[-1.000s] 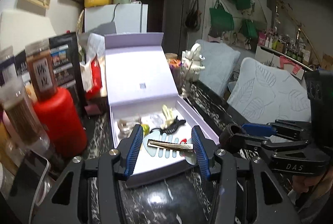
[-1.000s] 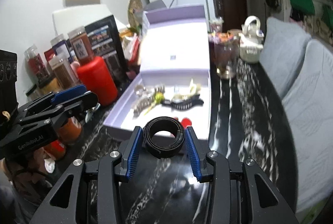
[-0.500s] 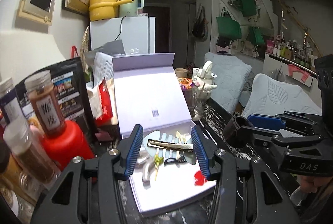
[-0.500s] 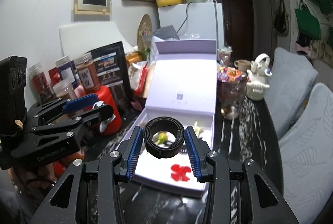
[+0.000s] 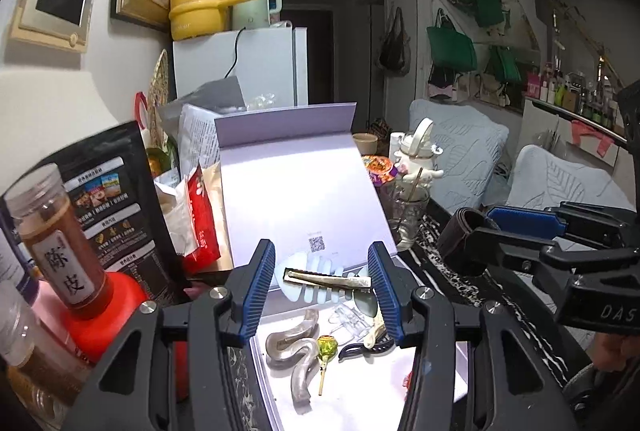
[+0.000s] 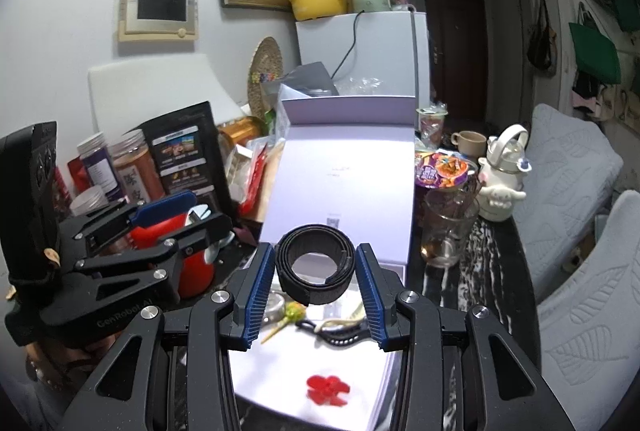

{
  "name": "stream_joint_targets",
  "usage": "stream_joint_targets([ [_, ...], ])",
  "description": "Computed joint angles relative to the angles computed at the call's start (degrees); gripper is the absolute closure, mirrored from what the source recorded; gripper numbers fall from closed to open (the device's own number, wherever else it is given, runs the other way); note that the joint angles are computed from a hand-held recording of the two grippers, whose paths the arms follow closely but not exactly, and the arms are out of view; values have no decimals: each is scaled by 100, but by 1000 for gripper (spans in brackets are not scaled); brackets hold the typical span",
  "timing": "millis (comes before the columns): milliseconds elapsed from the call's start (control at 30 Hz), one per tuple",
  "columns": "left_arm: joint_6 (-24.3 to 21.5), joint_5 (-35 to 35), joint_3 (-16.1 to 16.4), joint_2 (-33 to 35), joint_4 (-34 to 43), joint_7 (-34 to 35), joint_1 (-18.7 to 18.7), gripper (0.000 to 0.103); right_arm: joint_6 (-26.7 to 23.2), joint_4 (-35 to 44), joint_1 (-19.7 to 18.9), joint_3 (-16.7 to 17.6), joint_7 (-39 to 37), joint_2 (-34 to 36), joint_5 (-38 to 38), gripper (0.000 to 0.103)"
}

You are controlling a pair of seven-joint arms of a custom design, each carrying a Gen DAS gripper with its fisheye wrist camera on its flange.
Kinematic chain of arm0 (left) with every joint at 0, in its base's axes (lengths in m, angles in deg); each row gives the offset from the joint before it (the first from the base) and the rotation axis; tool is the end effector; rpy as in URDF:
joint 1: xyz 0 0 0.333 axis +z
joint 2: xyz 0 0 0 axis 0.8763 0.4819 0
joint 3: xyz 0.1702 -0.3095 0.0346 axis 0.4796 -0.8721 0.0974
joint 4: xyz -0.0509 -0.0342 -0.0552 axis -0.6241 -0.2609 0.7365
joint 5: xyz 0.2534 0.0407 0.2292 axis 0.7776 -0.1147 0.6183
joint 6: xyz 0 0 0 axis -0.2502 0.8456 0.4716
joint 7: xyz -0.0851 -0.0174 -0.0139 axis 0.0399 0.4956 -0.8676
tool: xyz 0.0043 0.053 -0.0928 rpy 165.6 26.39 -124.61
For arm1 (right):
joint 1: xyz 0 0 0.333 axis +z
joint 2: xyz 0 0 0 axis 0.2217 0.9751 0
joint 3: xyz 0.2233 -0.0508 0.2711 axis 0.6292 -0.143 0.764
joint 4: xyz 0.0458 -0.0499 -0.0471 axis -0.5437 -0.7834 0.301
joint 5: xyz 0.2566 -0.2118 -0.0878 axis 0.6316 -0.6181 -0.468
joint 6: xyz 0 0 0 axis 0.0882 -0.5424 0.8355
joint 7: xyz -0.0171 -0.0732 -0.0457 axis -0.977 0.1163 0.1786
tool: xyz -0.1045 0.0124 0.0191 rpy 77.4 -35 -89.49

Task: Organize rigid objects
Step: 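Lift and carry the fish-bone clip and sponge roller over the box with both grippers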

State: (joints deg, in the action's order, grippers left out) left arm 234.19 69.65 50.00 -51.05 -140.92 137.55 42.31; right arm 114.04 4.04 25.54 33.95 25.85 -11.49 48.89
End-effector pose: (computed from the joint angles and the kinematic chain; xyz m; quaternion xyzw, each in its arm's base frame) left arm 0.7038 -0.2137 0.5362 -0.5128 0.6873 -0.4118 0.3084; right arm 0.6914 0.2143 0.5750 -0.7294 0.5597 -0.2137 0.3303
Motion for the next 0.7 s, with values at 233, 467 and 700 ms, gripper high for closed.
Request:
stream_joint_targets([
  [233,-596,231,102,366,520,-101,-40,55,-415,314,-59,24,-156,319,89,62],
  [467,-1278,474,-78,763,1142,-240,95,55,-952,764,-36,-42,-205,664,124,62],
  [700,-2013,721,-173,1179,1772,-296,134,55,-1499,1050,46,-160,-137,926,13,62],
])
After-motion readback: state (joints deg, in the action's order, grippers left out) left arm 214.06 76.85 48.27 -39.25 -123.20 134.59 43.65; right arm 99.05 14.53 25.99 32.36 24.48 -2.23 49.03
